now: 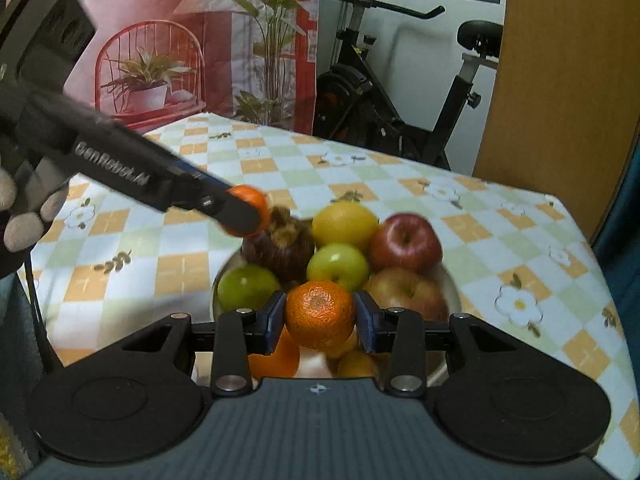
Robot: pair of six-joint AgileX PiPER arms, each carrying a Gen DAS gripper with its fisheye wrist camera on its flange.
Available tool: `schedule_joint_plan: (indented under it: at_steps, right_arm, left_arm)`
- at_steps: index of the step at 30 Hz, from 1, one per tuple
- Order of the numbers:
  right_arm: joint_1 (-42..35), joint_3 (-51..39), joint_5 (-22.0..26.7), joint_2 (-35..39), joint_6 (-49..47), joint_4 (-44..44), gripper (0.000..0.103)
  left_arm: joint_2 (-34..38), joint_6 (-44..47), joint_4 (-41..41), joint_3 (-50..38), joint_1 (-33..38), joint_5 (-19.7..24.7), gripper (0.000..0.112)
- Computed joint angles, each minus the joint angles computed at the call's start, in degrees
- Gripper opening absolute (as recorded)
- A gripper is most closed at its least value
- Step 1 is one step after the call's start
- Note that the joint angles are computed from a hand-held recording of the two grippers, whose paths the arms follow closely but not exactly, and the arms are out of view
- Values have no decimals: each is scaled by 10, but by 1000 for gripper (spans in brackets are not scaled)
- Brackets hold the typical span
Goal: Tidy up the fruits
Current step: 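Carry the tangerine in the left tool onto the plate while the right tool lowers its tangerine there, then open the left tool while the right tool opens, both withdrawing from the tangerines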
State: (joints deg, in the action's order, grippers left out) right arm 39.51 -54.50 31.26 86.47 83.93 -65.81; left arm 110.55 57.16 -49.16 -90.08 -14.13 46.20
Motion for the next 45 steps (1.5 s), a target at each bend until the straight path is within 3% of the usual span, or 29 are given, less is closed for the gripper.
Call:
schedule_joint_plan:
  at_steps: [9, 16, 32, 37, 40, 42, 44, 45]
  right_arm:
    - [-10, 35, -26, -5, 108, -85, 40]
    - [-11, 51, -37, -4, 191, -132, 40]
    - [-3, 54, -25, -9, 204, -129, 41]
    - [4, 52, -13, -15, 198, -120, 45]
    - [14, 48, 4, -16, 196, -116, 48]
    - [18, 47, 10, -20, 202, -117, 51]
    - [26, 45, 25, -26, 216, -123, 57]
    - [31, 43, 36, -29, 224, -127, 66]
  left_arm:
    - [31, -62, 56, -55, -33, 2, 38]
    - [41, -62, 79, -60, -58, -1, 38]
    - [42, -69, 43, -65, -43, -1, 44]
    - [4, -60, 6, -27, -16, -24, 60]
    - [-34, -51, -17, 11, 0, -48, 83]
    - [-64, -39, -31, 41, 8, -73, 88]
    - [-89, -53, -16, 57, 14, -94, 92]
    - [-101, -78, 9, 61, 13, -106, 94]
